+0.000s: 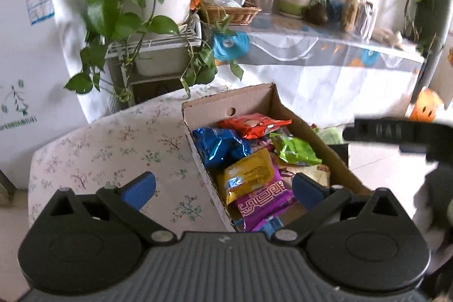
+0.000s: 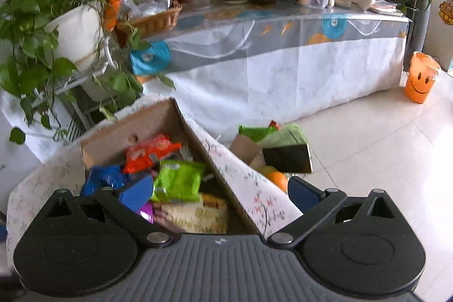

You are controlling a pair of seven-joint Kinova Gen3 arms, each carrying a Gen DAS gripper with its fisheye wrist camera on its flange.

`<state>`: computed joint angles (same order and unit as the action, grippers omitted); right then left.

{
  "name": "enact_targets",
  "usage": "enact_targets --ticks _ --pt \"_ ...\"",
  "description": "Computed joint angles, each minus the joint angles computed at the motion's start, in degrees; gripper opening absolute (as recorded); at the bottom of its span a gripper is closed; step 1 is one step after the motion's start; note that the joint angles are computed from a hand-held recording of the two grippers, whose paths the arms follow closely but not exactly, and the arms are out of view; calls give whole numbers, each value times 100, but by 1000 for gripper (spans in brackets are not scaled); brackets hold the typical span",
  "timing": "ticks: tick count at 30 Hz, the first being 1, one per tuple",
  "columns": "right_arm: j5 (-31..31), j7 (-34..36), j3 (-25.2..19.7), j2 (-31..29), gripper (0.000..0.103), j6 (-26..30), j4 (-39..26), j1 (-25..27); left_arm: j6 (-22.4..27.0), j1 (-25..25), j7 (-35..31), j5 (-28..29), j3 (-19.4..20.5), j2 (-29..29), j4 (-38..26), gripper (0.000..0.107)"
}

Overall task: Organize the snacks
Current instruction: 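Withdraw both tools from above the box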

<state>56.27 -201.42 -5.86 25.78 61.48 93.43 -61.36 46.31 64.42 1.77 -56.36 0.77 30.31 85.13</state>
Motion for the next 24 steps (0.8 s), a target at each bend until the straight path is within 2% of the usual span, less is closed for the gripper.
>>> enact_targets --ticks 5,8,14,20,24 --pt "-55 -87 -116 -173 103 -410 300 42 -49 -142 370 215 35 -169 155 102" --pt "-36 -116 -100 -142 103 -360 267 2 -39 -250 446 406 58 -153 123 102" --pt "-479 605 -117 113 103 -168 -168 94 558 -305 37 844 105 160 -394 102" --pt "-806 1208 28 408 103 141 -637 -32 1106 -366 -434 1349 83 526 -986 102" --pt "-1036 1474 102 507 103 178 -833 -32 1319 -341 -657 1526 -7 703 -1235 102"
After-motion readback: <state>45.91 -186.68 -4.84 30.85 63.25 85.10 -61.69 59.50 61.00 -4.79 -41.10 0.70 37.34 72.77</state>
